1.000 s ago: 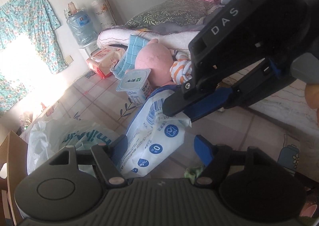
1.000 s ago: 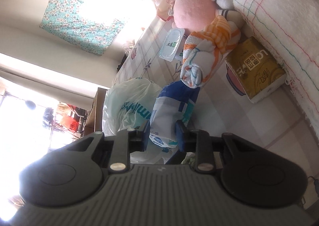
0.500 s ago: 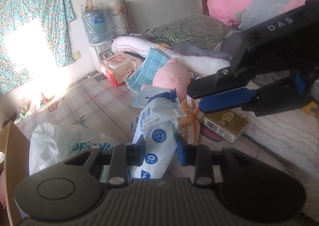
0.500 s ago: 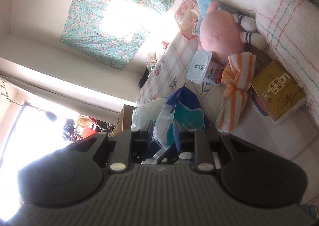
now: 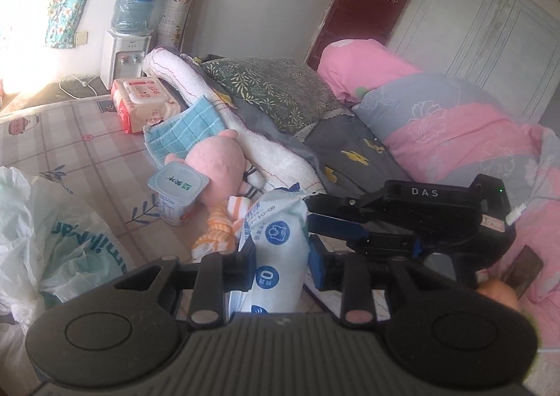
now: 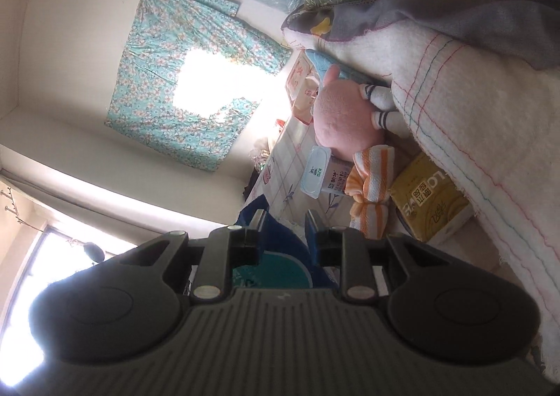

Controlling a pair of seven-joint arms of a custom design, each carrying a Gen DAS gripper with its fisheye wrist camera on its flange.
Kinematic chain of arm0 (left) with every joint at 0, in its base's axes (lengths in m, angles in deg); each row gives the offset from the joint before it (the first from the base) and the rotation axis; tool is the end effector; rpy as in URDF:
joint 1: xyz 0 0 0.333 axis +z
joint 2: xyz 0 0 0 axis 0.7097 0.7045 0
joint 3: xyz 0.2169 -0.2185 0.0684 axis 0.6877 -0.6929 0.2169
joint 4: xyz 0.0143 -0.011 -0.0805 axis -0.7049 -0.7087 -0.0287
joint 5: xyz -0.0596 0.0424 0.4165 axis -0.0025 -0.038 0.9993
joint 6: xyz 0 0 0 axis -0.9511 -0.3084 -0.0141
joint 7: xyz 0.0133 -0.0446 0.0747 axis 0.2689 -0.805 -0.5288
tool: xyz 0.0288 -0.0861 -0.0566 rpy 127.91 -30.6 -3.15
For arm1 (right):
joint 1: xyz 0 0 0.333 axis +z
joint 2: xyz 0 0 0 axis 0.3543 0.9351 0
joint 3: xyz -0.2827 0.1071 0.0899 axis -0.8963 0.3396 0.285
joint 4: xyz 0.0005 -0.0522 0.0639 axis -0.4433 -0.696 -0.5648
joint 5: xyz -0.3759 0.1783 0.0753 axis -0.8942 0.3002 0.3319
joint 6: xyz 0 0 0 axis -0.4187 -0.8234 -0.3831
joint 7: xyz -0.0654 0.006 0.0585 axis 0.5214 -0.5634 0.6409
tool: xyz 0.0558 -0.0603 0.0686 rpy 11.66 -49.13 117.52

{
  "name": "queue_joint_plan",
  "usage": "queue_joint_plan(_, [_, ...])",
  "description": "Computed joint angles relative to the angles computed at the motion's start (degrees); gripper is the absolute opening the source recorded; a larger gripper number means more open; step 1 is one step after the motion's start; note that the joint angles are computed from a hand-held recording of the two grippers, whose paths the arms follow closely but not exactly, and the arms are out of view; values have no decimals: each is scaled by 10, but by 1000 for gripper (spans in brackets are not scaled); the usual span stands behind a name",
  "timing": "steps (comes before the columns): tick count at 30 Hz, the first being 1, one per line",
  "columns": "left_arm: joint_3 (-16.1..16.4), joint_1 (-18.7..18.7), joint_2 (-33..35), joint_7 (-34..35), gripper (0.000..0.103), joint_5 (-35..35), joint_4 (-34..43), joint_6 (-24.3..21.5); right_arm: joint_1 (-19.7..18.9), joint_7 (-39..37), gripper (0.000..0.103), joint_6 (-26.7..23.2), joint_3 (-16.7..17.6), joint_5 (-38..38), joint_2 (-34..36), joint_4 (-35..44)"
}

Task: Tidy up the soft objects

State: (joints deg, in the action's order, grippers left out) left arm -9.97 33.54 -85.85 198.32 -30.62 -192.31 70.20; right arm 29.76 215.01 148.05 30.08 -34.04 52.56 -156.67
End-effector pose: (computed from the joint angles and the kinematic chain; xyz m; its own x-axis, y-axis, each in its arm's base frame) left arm 0.5384 -0.2218 0.5524 -0.7505 -0.5408 0.3799 -0.6136 0.3567 -0.7044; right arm 0.4151 0.0681 0.4461 -0.1936 -0.3592 -0.9130 -0.3473 0.8954 -0.2786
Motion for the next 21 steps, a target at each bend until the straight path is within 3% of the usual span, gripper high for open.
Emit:
queue_joint_plan(4, [3, 11, 38, -56, 31, 15, 21, -46, -4, -3, 26, -5, 3, 12, -13, -22])
queue_joint_plan(7, [-6, 22, 77, -127, 31, 63, 41, -43, 3, -1, 27, -10, 3, 14, -7, -27])
queue_joint_plan(11, [-9, 42, 118, -195, 32, 71, 72, -42, 32, 34, 32, -28, -26, -42, 21, -10])
queue_joint_plan(14, [-14, 50, 124, -209, 38, 90, 80, -36, 42, 59, 35, -30, -36, -84, 52, 15])
queue_joint_plan(18, [-19, 55, 132, -239, 62, 124, 90, -50, 40, 116, 42, -22, -42, -147, 98, 52])
queue_joint_plan(21, [-21, 55, 135, -262, 67, 153, 92, -61, 32, 168, 43, -20, -41, -204, 124, 80])
